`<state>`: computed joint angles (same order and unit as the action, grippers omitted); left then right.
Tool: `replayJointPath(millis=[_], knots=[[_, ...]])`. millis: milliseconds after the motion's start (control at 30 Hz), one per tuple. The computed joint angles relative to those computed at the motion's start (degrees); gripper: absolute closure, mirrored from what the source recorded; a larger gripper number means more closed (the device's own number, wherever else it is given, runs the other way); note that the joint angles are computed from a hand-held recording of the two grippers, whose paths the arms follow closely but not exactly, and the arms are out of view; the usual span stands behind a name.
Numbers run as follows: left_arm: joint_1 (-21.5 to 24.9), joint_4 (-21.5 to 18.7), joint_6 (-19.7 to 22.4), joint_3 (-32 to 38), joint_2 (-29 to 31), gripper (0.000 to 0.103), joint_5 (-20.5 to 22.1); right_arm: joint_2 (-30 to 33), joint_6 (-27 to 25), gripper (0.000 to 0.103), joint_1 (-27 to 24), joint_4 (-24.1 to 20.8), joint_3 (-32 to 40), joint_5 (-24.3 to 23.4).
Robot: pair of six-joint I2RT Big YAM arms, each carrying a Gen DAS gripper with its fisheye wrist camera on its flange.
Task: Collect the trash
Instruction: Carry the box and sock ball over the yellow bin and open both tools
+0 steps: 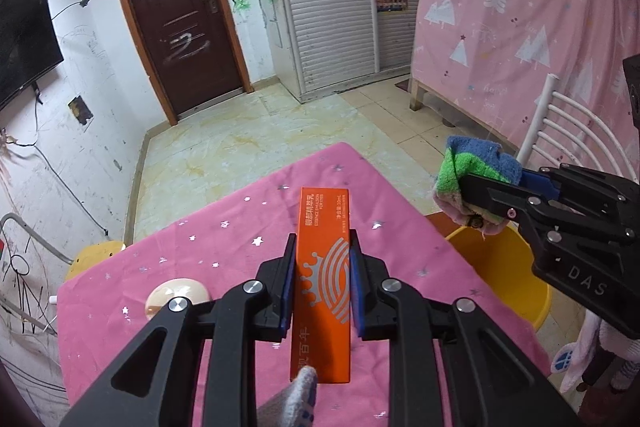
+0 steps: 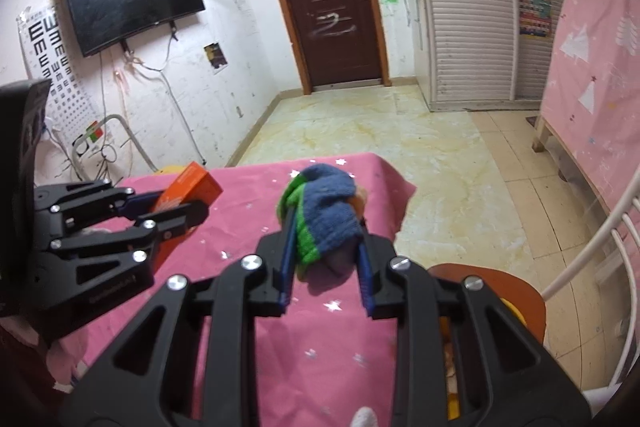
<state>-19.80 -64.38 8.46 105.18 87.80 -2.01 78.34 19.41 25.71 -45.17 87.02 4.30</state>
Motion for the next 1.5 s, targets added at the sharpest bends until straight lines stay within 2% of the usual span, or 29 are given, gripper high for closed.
replayJointPath(millis=[467,933,1300,1367,1500], knots=[[-7.56,-0.31,-0.87,0.37,1.98,0.088,0.24,-6.11,3.71,0.078,-5.52,1.59,-9.75,-0.78],[-13.96,-2.09,-1.61,3.72,6.96,0.088,-0.61,-9.15,5.81,0.078,-11.25,3.0,-17.15,-3.67],[-15.32,-4.8,-4.15,9.47,12.83,0.088,0.61,-9.0,6.86,0.078,-13.89,3.76,-21.27,-6.72],[-15.56,-5.02,-4.38,9.74,13.17,0.088,0.58,-8.78,6.75,0.075,-14.19,3.51,-21.51,-7.29],[-15.4,-5.27,-4.46,9.86,13.38,0.088,0.85,-8.03,7.1,0.061,-13.79,3.01,-21.34,-7.4]])
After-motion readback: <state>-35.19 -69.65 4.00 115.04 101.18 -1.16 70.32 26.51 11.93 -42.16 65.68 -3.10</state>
